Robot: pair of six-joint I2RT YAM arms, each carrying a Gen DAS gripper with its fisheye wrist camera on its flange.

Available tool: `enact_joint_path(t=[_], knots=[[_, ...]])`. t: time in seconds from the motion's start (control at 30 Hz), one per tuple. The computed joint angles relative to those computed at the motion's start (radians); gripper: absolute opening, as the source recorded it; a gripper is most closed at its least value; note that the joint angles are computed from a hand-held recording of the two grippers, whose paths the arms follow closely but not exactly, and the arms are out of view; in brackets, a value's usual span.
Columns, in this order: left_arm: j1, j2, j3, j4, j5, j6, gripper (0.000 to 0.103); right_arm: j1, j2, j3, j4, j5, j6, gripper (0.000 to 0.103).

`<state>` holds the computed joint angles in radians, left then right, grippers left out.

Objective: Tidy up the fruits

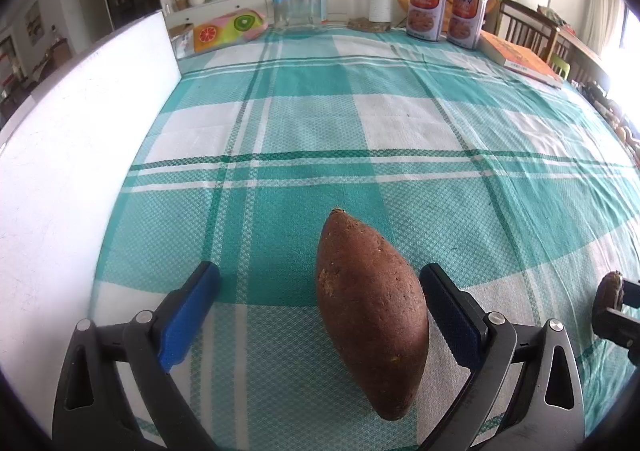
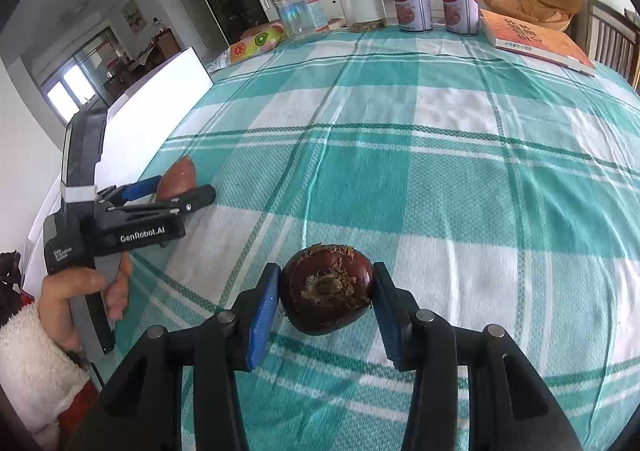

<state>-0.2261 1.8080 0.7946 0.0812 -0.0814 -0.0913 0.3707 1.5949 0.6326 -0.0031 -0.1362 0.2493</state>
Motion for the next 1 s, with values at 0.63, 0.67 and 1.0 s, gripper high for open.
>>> enact_joint_path(t=[0.63, 0.67, 1.0], knots=[[0.049, -0.078, 0.006, -0.135, 0.175, -0.058, 0.094, 0.101, -0.185, -0.122, -0.054, 0.149, 0.044, 0.046], [0.047, -0.071, 0.006, -0.139, 0.173, -0.069, 0.083, 0.098, -0.17, -0.117, -0.05, 0.148, 0.046, 0.046], [0.047, -0.084, 0.032, -0.22, 0.276, 0.178, 0.045, 0.042, -0.138, -0.145, 0.026, 0.066, 0.035, 0.046]])
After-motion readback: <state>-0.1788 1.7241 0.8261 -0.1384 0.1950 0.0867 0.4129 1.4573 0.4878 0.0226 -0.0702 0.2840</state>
